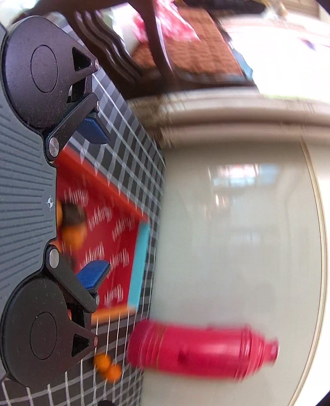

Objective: Organize fruits
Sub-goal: 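Carry the orange into the box and open the right gripper, then reach the left gripper to an orange by the thermos and grasp it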

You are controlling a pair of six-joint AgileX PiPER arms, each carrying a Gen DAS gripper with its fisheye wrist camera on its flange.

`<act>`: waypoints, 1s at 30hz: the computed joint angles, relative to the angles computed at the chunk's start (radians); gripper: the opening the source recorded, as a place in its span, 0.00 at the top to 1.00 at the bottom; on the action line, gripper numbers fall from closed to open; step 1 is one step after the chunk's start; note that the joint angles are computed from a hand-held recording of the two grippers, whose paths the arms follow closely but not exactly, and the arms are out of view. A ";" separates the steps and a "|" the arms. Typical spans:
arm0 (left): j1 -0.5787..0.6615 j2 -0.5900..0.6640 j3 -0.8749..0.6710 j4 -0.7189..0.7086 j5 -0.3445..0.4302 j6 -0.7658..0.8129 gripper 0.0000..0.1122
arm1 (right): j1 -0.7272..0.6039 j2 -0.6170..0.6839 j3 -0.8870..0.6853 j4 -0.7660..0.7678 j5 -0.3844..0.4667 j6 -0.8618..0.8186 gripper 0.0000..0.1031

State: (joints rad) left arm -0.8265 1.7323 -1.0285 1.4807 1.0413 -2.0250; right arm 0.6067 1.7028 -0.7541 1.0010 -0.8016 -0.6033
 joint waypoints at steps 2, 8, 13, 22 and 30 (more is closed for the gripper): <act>-0.015 0.032 -0.057 0.017 -0.045 0.054 0.13 | -0.003 0.012 -0.004 0.135 -0.090 -0.074 0.11; -0.029 0.185 -0.336 -0.025 -0.192 0.269 0.13 | -0.045 0.031 -0.020 0.350 -0.267 -0.122 0.06; -0.016 0.365 -0.617 -0.170 -0.282 0.538 0.13 | -0.086 0.016 0.002 0.376 -0.288 -0.102 0.06; 0.033 0.652 -1.062 -0.499 -0.287 1.013 0.23 | -0.161 -0.022 0.043 0.323 -0.199 -0.071 0.06; 0.082 0.806 -1.319 -0.685 -0.246 1.215 0.57 | -0.200 -0.046 0.056 0.279 -0.125 -0.027 0.06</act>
State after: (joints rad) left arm -0.7443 2.5381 -2.3480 0.7959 0.7949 -0.8099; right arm 0.4070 1.6563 -0.6983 1.2801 -0.9269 -0.6299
